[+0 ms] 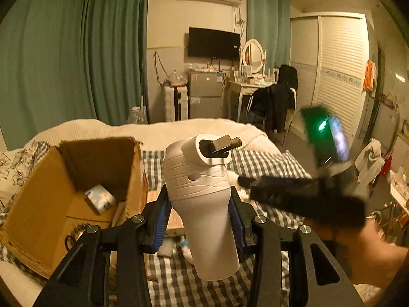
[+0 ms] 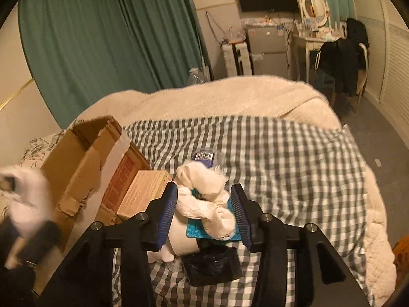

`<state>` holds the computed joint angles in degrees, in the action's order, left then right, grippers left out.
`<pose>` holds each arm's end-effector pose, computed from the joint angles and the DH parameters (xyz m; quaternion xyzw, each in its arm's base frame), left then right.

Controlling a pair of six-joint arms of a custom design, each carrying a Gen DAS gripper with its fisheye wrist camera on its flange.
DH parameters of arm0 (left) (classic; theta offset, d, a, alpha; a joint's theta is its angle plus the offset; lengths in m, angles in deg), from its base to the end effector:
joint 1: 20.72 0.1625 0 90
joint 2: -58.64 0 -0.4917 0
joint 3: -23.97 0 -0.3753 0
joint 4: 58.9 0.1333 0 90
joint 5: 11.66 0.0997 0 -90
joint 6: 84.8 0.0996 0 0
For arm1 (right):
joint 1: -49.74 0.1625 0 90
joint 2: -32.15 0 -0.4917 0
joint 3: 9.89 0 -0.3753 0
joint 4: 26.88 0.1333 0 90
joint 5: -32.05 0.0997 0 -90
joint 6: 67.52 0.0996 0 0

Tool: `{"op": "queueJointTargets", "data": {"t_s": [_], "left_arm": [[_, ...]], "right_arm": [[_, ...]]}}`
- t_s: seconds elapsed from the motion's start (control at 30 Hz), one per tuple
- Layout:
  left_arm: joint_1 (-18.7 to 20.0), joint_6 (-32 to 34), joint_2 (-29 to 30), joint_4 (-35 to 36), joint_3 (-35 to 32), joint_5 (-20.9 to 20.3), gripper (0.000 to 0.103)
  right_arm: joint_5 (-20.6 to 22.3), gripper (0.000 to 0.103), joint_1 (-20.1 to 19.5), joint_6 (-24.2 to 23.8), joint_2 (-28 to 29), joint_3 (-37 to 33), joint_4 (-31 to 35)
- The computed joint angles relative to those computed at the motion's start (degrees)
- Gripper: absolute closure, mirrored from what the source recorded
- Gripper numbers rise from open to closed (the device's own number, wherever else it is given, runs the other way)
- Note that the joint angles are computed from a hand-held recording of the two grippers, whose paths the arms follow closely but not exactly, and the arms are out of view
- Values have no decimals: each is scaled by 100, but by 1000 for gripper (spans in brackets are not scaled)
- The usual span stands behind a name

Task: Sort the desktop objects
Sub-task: 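Lift the white bottle and white cloth and carry both over the cardboard box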

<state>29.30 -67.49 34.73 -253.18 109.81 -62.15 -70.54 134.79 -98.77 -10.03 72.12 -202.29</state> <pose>-0.3322 -0.7023 0.0410 0.3136 0.8287 -0.3953 0.2422 0.0429 -0.7985 0.2554 0.1671 -0.9020 0.3346 0.2157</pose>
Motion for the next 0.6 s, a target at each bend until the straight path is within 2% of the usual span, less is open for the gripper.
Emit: {"op": "queueJointTargets", "data": {"t_s": [0.03,0.1,0.17,0.23,0.27,0.3,0.33,0.37,0.4,0.6], "left_arm": [[-3,18,-35,3,-2,-20,60],[-11,106,-90,-35,8,-43,60],[-15,221,-126,-68,11,-35,60],[-16,357,-180,-98,5,-50,60],[-11,397,-198,-111,2,-57,60],[-5,429,-216,-115,-11,-74,60],[5,452,-241,-110,-29,-101,60],[11,467,-258,-114,-40,-117,60],[24,485,-274,-126,-54,-140,60],[93,534,-414,-156,-70,-283,60]], "right_arm": [[-15,53,-1,67,49,-73,87],[32,38,-12,330,179,-307,401],[87,36,-27,525,293,-522,667],[-57,36,-8,630,435,-785,1061],[-246,42,20,630,519,-907,1232],[-474,55,61,580,583,-973,1287],[-669,75,95,494,626,-981,1213],[-667,78,105,392,618,-938,1150],[-607,90,103,349,598,-923,1169],[-260,92,113,333,366,-486,513]]}}
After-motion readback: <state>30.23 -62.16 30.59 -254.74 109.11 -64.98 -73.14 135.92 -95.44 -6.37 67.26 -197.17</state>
